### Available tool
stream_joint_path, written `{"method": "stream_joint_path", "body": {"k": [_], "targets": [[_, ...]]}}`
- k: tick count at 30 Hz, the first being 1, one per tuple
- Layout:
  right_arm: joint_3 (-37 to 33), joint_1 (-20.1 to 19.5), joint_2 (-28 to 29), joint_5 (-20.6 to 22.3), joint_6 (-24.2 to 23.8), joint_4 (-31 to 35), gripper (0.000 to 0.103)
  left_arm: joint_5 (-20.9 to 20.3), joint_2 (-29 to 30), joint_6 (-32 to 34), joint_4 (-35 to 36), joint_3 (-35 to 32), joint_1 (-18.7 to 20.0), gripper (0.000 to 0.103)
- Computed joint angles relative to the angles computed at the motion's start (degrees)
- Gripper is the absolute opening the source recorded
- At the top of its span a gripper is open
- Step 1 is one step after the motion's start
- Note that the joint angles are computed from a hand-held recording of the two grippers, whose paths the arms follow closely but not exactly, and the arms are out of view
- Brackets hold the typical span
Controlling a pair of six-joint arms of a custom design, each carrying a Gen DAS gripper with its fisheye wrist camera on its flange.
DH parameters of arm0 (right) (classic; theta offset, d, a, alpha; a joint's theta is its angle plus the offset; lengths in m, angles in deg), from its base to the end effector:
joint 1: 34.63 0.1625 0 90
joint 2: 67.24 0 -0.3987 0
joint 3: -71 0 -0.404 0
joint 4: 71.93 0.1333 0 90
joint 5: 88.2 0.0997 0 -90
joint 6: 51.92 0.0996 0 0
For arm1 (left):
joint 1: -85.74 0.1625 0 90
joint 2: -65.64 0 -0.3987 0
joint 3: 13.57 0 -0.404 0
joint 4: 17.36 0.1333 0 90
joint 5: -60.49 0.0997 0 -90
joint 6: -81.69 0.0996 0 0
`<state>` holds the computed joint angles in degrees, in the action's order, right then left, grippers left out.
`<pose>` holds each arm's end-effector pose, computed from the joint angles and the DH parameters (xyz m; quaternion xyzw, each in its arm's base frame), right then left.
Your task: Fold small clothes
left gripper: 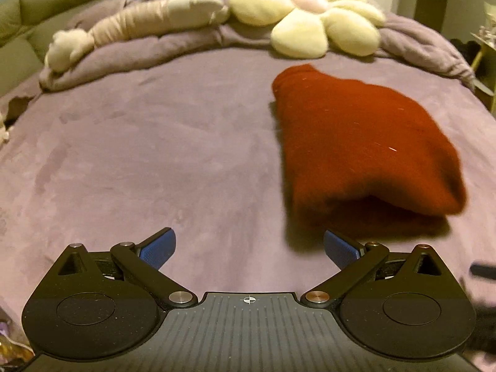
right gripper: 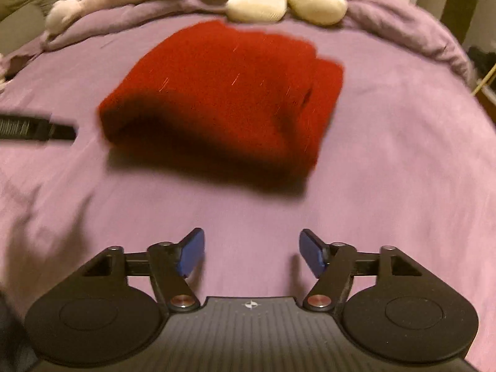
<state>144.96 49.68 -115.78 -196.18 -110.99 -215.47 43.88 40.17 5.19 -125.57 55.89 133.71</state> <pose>0.0266 -0.7679 0.2513 0.3964 -0.8731 0.1215 0.2565 -0.3175 -0.6939 -0.0156 -0.1043 0.7860 -0.4093 0.4514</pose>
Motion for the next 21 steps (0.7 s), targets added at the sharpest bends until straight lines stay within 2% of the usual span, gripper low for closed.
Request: {"method": "stream_joint_path", "body": {"k": [4,5,6,10,12,15,18,20,21], "targets": [[6.71,-1.91,-6.48,1.18,2.58,2.87,0.088,-1.40,-0.87,-5.16,2.98,2.02,-2.00,0.103],[7.56,-1.95,-7.39,0.95,3.24,2.95,0.096,-2.11,-1.07,-4.78,2.26,2.50,-2.27,0.103],[8.16,-1.80,-8.11,0.45,4.29,2.88,0.099,-2.60,-1.21,-4.44,1.87,2.71,-2.35,0.103],[8.18,-0.86,-9.65,1.16,7.48,2.64,0.099,-3.31,-0.86,-10.78,9.69,0.34,-2.64,0.103],[8.05,-0.13,-9.86,1.59,8.01,1.70,0.099,-3.35,0.05,-14.70,17.05,-2.73,-2.86,0.103],[6.84,1.18,-9.36,1.42,6.46,1.24,0.099,-2.33,1.13,-16.60,23.85,-6.05,-3.50,0.103],[5.01,1.40,-9.28,4.71,7.77,3.95,0.099,-3.63,1.35,-12.66,21.50,-7.39,-3.62,0.103],[2.72,2.02,-8.35,4.23,10.27,6.59,0.099,-4.92,1.28,-7.76,17.22,-7.39,-3.48,0.103],[1.67,2.38,-7.77,3.53,11.14,7.43,0.099,-6.53,1.69,-6.70,18.20,-9.10,-3.15,0.103]]}}
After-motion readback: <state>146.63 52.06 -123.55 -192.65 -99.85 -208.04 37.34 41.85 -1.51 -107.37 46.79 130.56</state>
